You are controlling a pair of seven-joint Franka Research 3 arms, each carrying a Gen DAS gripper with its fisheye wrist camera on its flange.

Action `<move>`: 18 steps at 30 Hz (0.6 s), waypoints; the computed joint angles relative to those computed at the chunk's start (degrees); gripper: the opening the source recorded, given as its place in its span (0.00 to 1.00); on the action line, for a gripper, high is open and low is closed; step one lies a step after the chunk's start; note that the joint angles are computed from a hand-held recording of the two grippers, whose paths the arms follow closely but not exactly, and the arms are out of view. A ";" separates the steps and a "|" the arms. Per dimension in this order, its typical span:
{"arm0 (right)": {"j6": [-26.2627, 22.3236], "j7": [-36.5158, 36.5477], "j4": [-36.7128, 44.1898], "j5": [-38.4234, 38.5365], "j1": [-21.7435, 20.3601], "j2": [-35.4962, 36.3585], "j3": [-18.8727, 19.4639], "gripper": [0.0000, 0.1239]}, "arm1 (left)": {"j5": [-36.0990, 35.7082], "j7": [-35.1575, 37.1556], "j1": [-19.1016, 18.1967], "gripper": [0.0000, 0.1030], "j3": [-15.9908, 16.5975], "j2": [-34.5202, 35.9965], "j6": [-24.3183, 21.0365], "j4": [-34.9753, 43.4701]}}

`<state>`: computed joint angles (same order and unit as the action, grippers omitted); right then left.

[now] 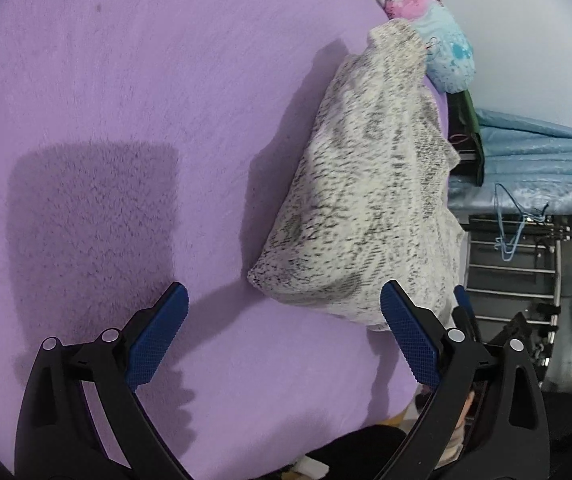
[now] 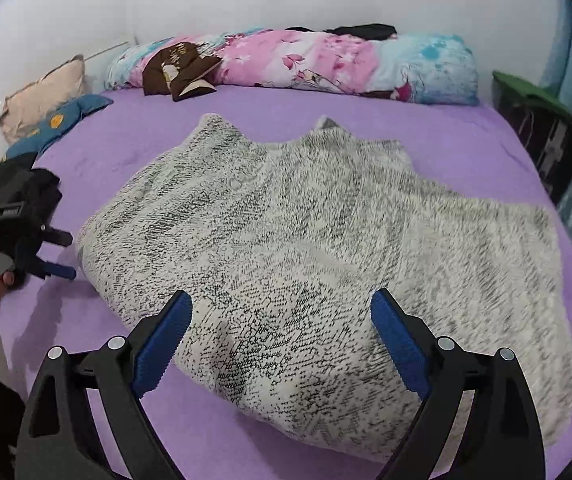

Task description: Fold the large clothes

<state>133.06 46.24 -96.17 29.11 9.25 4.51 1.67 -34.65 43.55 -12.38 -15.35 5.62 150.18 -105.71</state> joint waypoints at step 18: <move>1.82 -2.84 -2.43 2.18 0.35 0.90 0.45 0.78 | -2.91 -0.74 0.98 0.95 -2.56 5.87 8.29 2.53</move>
